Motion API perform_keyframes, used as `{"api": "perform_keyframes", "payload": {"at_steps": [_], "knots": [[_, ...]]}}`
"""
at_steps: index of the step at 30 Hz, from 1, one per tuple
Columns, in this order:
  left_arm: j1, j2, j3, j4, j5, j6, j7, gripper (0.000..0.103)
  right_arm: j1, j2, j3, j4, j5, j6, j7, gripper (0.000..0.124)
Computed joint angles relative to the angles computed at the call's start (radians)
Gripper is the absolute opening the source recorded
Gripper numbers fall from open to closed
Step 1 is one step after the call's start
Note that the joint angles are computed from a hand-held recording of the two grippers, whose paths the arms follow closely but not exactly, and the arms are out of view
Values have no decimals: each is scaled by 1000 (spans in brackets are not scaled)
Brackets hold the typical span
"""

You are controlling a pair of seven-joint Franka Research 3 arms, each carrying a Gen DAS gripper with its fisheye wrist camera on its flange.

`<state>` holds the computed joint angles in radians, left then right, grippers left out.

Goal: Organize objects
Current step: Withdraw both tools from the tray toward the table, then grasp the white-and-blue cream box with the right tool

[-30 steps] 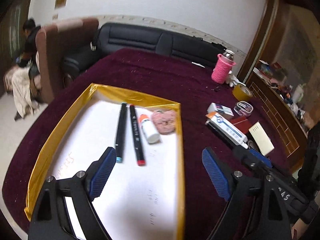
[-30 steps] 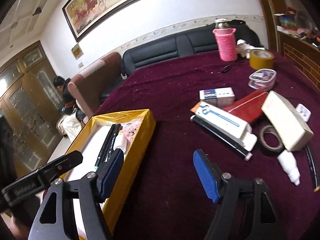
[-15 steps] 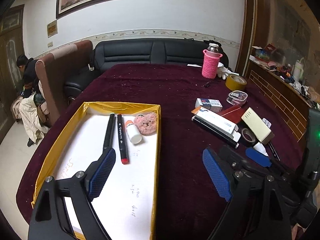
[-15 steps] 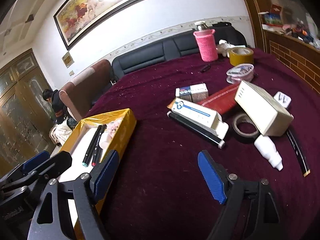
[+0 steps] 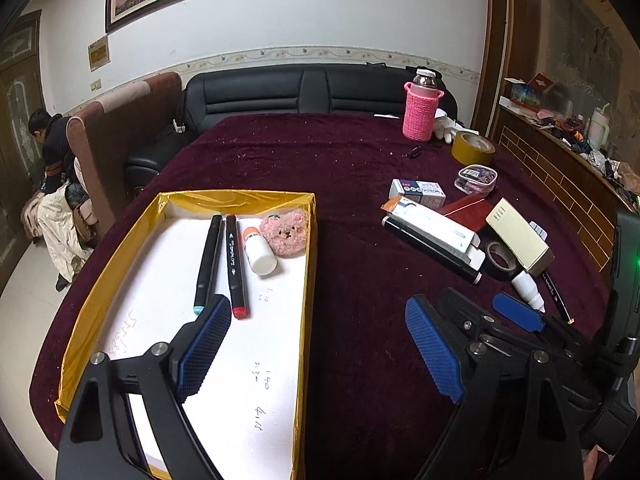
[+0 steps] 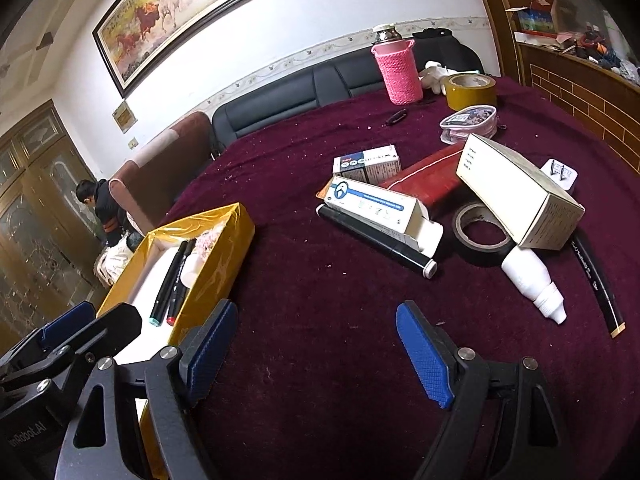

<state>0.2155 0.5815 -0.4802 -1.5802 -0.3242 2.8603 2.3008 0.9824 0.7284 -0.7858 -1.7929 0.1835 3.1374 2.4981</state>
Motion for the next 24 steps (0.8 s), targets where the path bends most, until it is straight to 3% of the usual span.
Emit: {"api": "perform_keyframes", "payload": {"at_steps": [24], "knots": [[-25, -4, 16, -15, 19, -26, -12, 88, -48, -19, 51, -14, -11, -7, 48, 86]]}}
